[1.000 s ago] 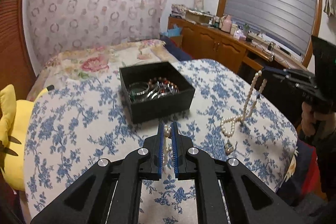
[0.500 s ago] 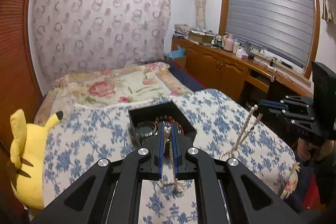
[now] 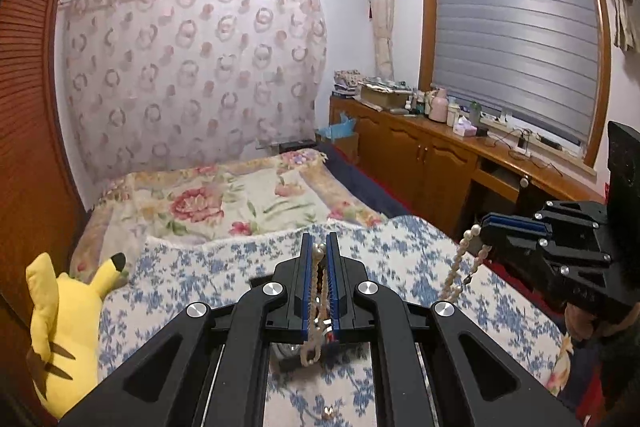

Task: Organize jewelry
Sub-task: 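Carry both pearl strands over the black box and open both tools to drop them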

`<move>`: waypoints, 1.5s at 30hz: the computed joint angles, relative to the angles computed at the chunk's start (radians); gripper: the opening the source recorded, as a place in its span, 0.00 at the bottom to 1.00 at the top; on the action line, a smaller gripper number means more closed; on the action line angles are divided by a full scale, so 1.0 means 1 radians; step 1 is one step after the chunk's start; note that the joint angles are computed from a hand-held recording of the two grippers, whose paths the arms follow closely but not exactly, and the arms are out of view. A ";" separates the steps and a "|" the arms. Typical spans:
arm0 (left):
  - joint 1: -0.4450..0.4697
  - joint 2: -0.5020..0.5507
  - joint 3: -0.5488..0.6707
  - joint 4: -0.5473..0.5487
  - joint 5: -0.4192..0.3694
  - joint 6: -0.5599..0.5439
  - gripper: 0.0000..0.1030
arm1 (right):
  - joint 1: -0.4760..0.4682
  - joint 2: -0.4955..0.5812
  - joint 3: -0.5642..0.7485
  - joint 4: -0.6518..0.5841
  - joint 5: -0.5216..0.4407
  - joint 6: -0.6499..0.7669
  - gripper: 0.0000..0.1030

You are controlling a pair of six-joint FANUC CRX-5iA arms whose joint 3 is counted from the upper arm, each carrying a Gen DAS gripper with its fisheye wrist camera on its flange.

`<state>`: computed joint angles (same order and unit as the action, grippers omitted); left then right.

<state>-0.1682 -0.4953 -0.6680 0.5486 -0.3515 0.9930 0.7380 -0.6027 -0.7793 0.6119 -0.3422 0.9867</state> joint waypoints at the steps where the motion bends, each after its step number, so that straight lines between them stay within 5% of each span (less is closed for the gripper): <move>1: 0.000 0.011 0.016 -0.013 0.003 0.012 0.06 | -0.003 0.012 0.011 0.002 0.004 0.002 0.08; 15: 0.030 0.192 0.147 -0.026 0.010 0.051 0.06 | -0.056 0.174 0.150 0.022 0.048 0.021 0.08; 33: 0.064 0.285 0.025 0.082 0.036 -0.045 0.08 | -0.059 0.348 0.258 0.041 0.051 0.016 0.08; 41: 0.085 0.236 -0.039 0.090 0.057 -0.063 0.19 | -0.038 0.401 0.274 -0.030 0.040 0.061 0.08; 45: 0.094 0.213 -0.057 0.080 0.068 -0.053 0.38 | -0.021 0.409 0.280 -0.053 0.022 0.087 0.08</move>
